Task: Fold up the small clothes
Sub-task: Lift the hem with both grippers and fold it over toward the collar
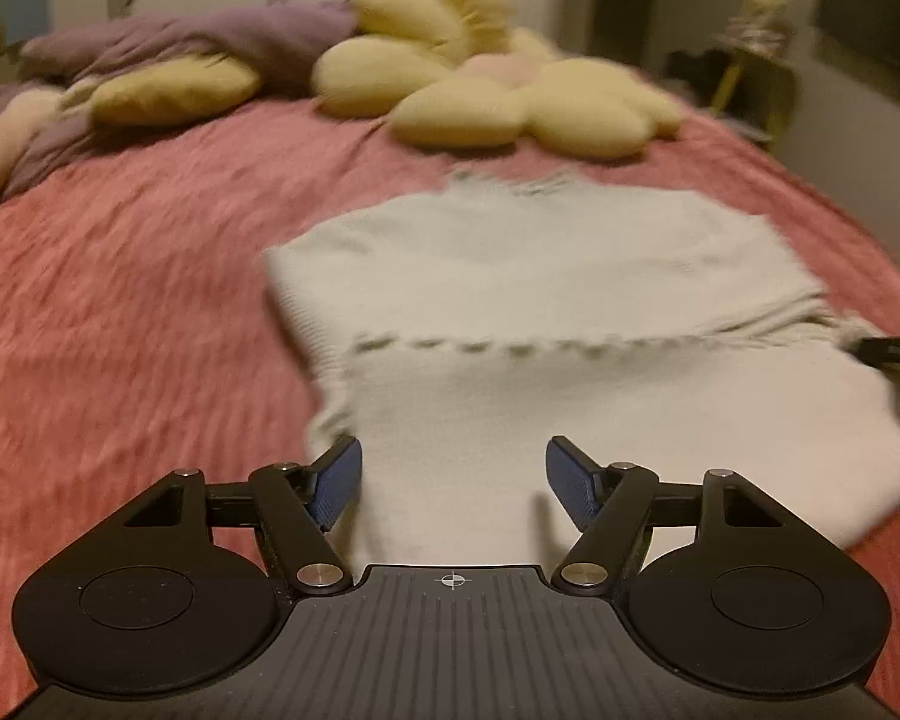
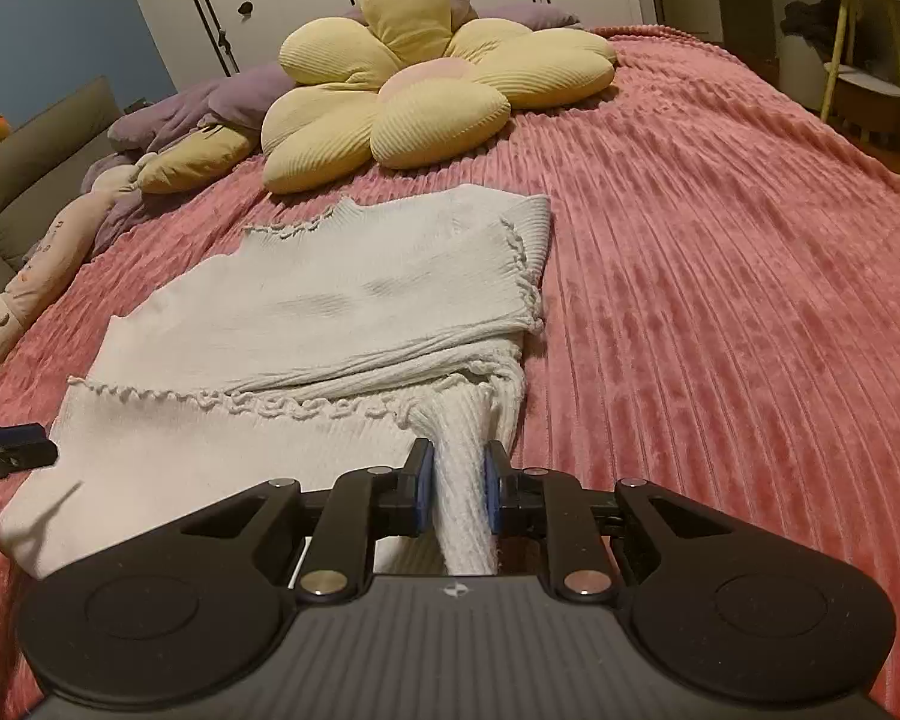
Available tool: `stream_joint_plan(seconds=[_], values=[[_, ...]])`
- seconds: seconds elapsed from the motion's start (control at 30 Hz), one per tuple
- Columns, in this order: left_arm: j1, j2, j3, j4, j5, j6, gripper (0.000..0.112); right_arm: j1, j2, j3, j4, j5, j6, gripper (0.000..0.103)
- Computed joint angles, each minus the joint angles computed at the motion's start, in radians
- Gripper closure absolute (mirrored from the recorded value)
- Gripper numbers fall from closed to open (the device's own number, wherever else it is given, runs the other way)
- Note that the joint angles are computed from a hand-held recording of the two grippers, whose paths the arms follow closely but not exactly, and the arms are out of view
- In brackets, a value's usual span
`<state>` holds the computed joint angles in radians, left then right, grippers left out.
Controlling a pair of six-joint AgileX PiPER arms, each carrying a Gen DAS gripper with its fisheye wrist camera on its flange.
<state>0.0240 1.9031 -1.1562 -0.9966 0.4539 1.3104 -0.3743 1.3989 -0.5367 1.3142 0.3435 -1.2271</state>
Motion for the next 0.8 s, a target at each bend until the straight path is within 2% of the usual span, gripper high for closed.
stream_joint_plan(seconds=[0.1, 0.17, 0.27, 0.3, 0.43, 0.5, 0.53, 0.57, 0.63, 0.7, 0.73, 0.8], values=[[0.032, 0.041, -0.052, -0.021, 0.055, -0.052, 0.039, 0.003, -0.001, 0.003, 0.032, -0.003, -0.036, 0.086], [0.03, 0.065, -0.084, 0.009, 0.067, -0.099, 0.044, 0.018, -0.001, 0.007, 0.055, -0.02, -0.062, 0.086], [0.021, 0.115, -0.154, 0.13, 0.1, -0.272, 0.062, 0.026, 0.005, 0.011, 0.108, -0.026, -0.111, 0.087], [0.021, 0.119, -0.159, 0.134, 0.102, -0.297, 0.064, 0.03, 0.004, 0.013, 0.123, -0.032, -0.122, 0.088], [0.044, 0.131, -0.171, 0.077, 0.167, -0.259, 0.087, 0.026, -0.008, 0.027, 0.208, -0.03, -0.204, 0.088], [0.036, 0.141, -0.181, 0.101, 0.161, -0.283, 0.087, 0.011, -0.004, 0.028, 0.24, -0.011, -0.238, 0.088], [0.031, 0.145, -0.185, 0.109, 0.157, -0.295, 0.083, 0.008, 0.004, 0.023, 0.232, -0.01, -0.228, 0.088], [0.029, 0.148, -0.187, 0.11, 0.151, -0.307, 0.078, 0.007, 0.012, 0.015, 0.197, -0.009, -0.189, 0.087], [0.024, 0.153, -0.197, 0.112, 0.159, -0.328, 0.078, 0.007, 0.028, 0.002, 0.153, -0.007, -0.14, 0.086], [0.013, 0.154, -0.202, 0.135, 0.155, -0.35, 0.084, 0.021, 0.033, 0.0, 0.139, -0.027, -0.13, 0.086], [0.009, 0.158, -0.21, 0.147, 0.165, -0.36, 0.1, 0.032, 0.033, -0.001, 0.129, -0.041, -0.12, 0.086], [0.005, 0.151, -0.211, 0.157, 0.165, -0.371, 0.101, 0.048, 0.025, 0.002, 0.118, -0.062, -0.112, 0.087]])
